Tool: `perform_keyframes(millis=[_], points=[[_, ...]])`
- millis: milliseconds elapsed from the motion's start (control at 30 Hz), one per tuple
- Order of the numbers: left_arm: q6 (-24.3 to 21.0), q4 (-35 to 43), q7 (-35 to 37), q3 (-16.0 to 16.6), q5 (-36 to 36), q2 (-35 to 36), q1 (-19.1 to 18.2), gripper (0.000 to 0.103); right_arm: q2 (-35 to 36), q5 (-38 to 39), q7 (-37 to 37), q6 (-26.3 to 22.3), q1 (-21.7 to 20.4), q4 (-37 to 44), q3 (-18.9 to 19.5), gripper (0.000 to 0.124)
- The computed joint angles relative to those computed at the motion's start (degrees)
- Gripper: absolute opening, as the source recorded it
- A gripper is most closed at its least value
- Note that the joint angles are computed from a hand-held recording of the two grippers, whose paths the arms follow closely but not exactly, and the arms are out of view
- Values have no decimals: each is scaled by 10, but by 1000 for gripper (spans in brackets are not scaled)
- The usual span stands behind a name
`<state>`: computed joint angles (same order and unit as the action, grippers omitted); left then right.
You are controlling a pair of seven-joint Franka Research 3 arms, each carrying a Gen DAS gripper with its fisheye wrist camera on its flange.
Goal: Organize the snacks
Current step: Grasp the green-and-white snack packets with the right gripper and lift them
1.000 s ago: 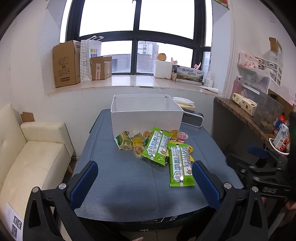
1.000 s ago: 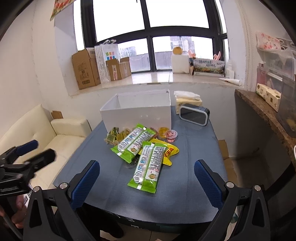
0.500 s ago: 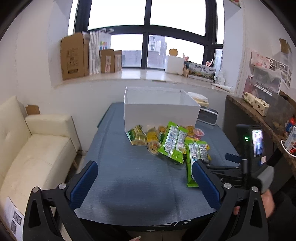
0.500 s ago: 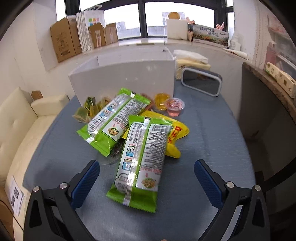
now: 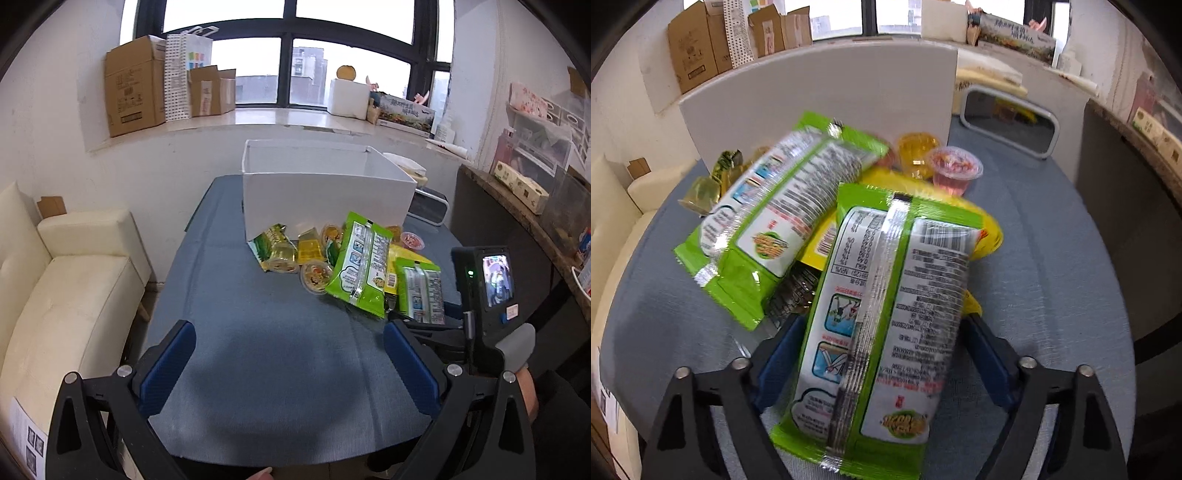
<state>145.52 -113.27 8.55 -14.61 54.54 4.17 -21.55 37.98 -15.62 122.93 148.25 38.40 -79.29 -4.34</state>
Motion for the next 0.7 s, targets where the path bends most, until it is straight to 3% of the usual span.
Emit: perform_keyframes(millis=[33,233,533,700], points=[[-3,9,10,0,-6,9,0,103,-5,0,0,16,-1,-11,0,76],[3,62,71,8,-54,61,-5,103,-36,49,-51,63,-35,-61,34,73],[-21,208,154,32,-115,183,-37,103,-160,83,-67,178,-56,-218,18,73],[-91,354,190,58,-142,291,-77,103,-218,45,-25,222,-46,-289,-18,73]])
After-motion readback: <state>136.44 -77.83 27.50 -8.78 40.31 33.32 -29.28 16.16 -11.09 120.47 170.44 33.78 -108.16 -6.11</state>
